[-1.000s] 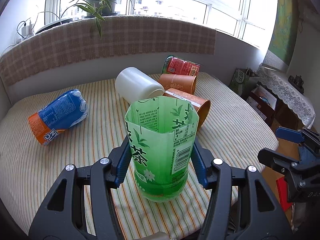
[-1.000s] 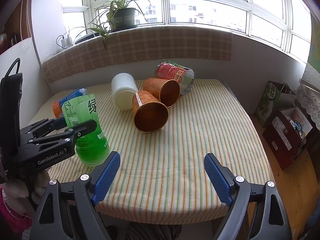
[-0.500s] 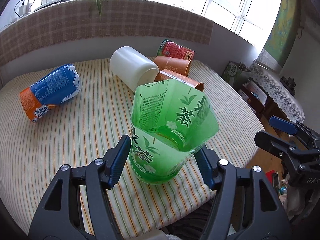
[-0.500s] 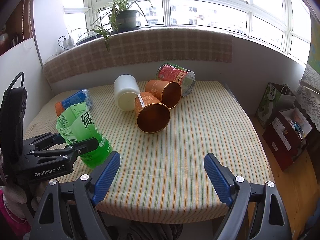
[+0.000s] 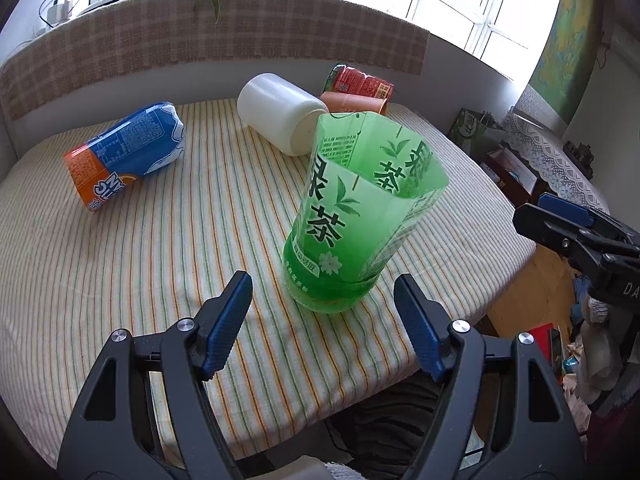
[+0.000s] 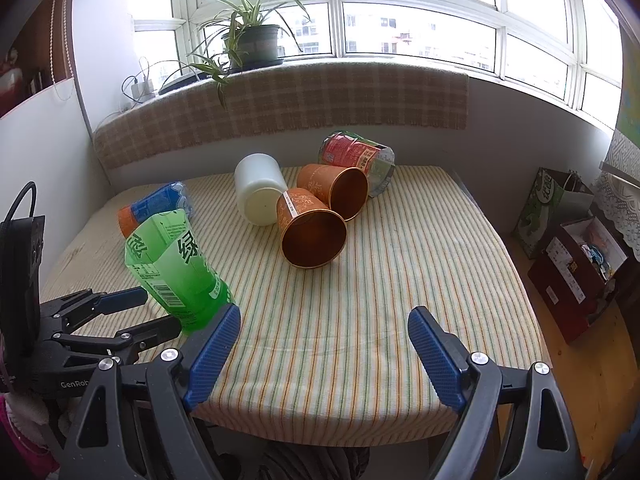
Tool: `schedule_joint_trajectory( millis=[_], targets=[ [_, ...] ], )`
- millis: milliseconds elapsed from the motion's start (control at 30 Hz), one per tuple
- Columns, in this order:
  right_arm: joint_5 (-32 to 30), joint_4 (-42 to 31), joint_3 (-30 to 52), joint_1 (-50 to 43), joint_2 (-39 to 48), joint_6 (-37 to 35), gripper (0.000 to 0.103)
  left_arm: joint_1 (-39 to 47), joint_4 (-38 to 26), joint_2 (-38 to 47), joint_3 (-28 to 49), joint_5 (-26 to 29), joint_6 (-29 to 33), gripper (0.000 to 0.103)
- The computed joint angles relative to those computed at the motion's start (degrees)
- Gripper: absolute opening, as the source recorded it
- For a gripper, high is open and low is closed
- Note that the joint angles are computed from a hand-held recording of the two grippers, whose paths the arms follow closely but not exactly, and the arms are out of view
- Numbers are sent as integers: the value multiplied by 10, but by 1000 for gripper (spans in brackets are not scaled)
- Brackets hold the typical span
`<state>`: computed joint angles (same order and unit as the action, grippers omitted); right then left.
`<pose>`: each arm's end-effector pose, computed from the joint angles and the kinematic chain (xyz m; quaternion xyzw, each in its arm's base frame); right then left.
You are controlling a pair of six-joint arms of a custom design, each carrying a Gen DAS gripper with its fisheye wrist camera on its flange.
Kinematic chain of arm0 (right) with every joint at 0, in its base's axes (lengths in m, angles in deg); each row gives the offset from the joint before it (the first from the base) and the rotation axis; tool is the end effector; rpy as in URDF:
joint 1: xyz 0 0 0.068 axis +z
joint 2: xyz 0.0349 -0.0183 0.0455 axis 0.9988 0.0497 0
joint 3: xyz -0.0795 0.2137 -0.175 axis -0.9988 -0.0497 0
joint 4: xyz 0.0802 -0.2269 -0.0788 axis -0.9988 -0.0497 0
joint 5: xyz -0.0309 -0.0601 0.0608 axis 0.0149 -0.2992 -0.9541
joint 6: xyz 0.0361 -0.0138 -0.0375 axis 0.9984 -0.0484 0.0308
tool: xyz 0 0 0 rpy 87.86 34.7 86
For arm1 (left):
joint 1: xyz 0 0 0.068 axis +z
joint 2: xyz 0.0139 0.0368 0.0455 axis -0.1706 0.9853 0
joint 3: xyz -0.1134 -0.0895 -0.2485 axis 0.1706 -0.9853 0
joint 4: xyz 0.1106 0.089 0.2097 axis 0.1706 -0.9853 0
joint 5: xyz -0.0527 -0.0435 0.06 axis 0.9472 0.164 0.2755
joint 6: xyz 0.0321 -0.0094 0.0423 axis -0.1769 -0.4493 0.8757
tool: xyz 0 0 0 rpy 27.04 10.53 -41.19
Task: Flip cup upright
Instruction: 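Lower the upright green bottle onto the table and open the left gripper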
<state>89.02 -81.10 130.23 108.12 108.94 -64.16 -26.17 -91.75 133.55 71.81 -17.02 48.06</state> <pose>0.2339 0.0866 0.3125 -0.0823 0.9105 0.0645 0.4001 0.2335 -0.0733 0.2861 0.0830 0.9267 -0.1375 0.3398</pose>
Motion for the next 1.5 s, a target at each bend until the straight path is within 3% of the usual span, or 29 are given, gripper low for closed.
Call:
schedule_joint_trajectory(
  millis=[200, 333, 567, 733, 900, 1033, 1500],
  targets=[
    [11, 27, -20, 14, -21, 2, 88, -13, -14, -104, -34, -80, -27, 76],
    [23, 53, -35, 32, -35, 6, 88, -60, -13, -162, -31, -180, -51, 76],
    [55, 91, -55, 59, -64, 13, 90, -139, -5, -216, -9, -321, -62, 85],
    [87, 126, -78, 73, -92, 26, 102, -176, -3, -232, -4, -377, -70, 94],
    [146, 169, -107, 98, -127, 28, 103, -231, 0, -247, -9, -462, -71, 102],
    [155, 180, -114, 103, -143, 36, 103, -244, -13, -248, -6, -482, -80, 103],
    [153, 165, -111, 110, -133, 42, 103, -225, -30, -248, -13, -462, -100, 103]
  ],
)
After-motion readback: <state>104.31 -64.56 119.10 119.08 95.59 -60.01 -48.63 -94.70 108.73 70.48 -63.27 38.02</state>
